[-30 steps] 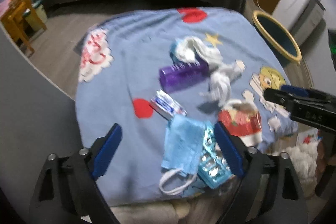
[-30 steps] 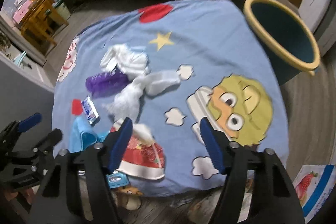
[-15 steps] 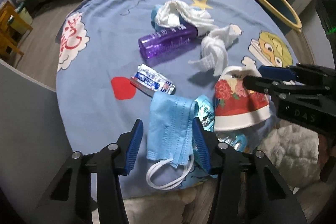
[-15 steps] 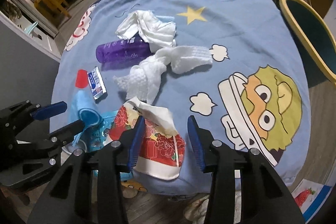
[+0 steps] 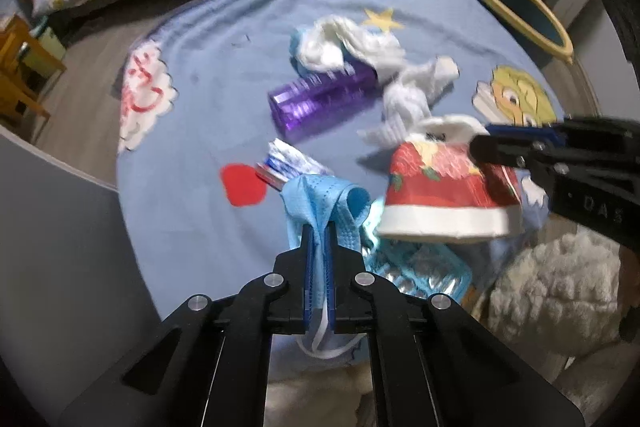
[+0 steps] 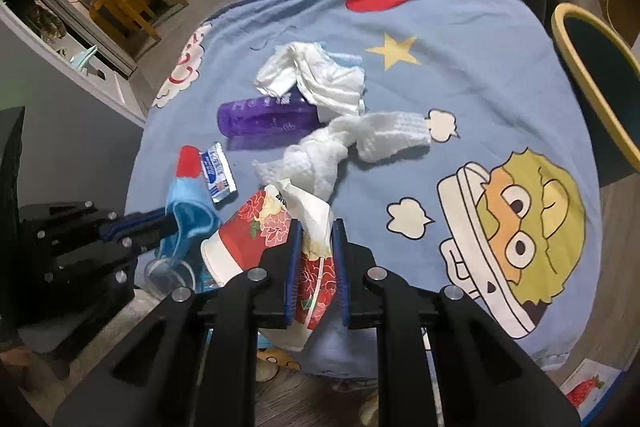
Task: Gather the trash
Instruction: 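Grasp the blue face mask with the left gripper while the right grasps the red-and-white cup, then carry the red-and-white cup over the bin with the right gripper while the left holds the mask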
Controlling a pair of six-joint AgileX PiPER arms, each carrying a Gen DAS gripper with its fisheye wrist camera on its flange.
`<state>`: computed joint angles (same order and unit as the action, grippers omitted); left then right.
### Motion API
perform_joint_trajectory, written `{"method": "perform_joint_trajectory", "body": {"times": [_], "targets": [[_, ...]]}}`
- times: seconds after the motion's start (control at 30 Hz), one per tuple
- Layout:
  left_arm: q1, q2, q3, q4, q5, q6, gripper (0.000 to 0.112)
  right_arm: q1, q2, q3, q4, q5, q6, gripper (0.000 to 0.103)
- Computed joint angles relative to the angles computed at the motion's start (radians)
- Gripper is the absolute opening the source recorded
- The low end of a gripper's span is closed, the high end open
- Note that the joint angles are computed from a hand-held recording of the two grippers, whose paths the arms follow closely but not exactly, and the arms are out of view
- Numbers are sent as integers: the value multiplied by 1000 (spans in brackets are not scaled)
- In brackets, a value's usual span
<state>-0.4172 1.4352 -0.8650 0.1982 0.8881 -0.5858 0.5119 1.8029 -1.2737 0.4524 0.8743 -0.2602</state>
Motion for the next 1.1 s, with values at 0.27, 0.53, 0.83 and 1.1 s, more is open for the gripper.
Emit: {"method": "perform_joint_trajectory", "body": {"times": [0.27,0.53,0.83,1.1], "targets": [[-66,-74,-41,186,-5,-155,6,-42,-63,-31,-28,-22,59,15],[-82,-78,-107,259,-3,-211,6,-72,-103,-96,-130,-27,108,15],[-124,-37,-214,330,0,-253,6,-150,-114,-208,-153,-21,35,15],[-165,39,-319,387,9,-264,6,-310,-54,-379,-79,44,-52,15]]}}
